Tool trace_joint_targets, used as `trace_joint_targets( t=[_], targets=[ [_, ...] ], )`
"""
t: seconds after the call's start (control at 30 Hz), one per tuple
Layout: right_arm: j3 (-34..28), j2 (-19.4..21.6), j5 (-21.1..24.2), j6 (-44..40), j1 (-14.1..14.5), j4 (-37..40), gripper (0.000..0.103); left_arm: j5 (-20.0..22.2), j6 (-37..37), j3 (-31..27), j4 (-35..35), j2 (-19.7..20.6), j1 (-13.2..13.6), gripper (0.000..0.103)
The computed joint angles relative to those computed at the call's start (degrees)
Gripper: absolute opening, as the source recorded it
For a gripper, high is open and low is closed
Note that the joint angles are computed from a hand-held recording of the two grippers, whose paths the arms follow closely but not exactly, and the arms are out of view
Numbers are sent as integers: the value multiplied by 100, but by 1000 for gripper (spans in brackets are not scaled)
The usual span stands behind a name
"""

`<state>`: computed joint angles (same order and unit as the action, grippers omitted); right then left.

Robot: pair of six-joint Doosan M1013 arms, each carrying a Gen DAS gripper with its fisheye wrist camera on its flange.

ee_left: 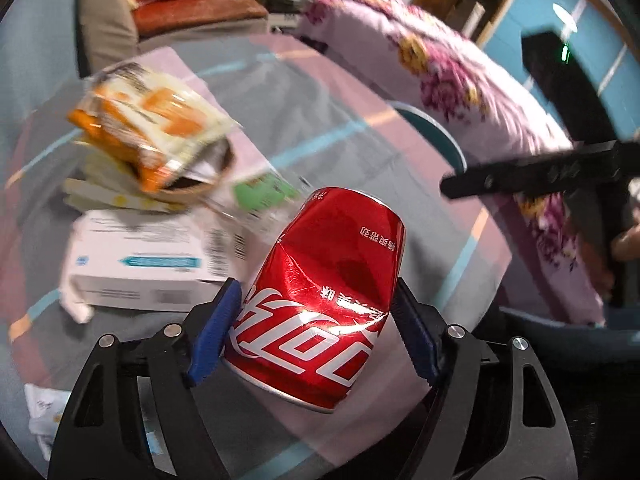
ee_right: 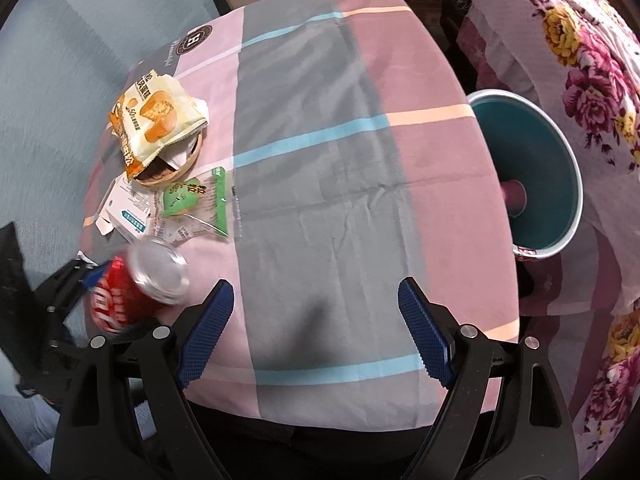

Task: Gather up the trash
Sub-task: 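Grasp the clear packet with the green snack using the right tool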

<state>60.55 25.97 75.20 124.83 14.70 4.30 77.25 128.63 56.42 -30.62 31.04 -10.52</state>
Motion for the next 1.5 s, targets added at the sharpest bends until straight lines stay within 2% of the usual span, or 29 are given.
trace_joint_targets(
  t=[0.27,0.6,0.87,0.97,1.0,1.03,1.13,1.2,1.37,1.5],
  targets=[
    [-625,487,169,-289,17,449,80,-420,-1005,-491,189,288,188,76],
    [-1749,1302,666,-487,33,742,80,-383,-1423,-853,304,570,300,76],
    [-2118,1663,862,-491,-5,1048,80,-283,-1566,-1034,252,721,336,76],
    [-2027,1604,678,-618,37,903,80,-277,-1608,-1038,267,733,329,76],
    [-1964,1569,620,-637,36,918,69,-268,-1618,-1047,257,742,331,76],
    [-1869,1513,530,-645,33,963,65,-270,-1621,-1043,251,741,329,76],
    [-1566,1306,279,-685,56,908,58,-281,-1616,-1029,269,730,315,76],
    [-1476,1209,191,-668,69,813,49,-281,-1610,-1030,274,725,303,76],
    [-1152,972,-13,-560,38,768,44,-358,-1544,-894,306,611,240,76],
    [-838,729,-267,-401,-36,703,43,-369,-1461,-793,308,522,173,76]
  ],
)
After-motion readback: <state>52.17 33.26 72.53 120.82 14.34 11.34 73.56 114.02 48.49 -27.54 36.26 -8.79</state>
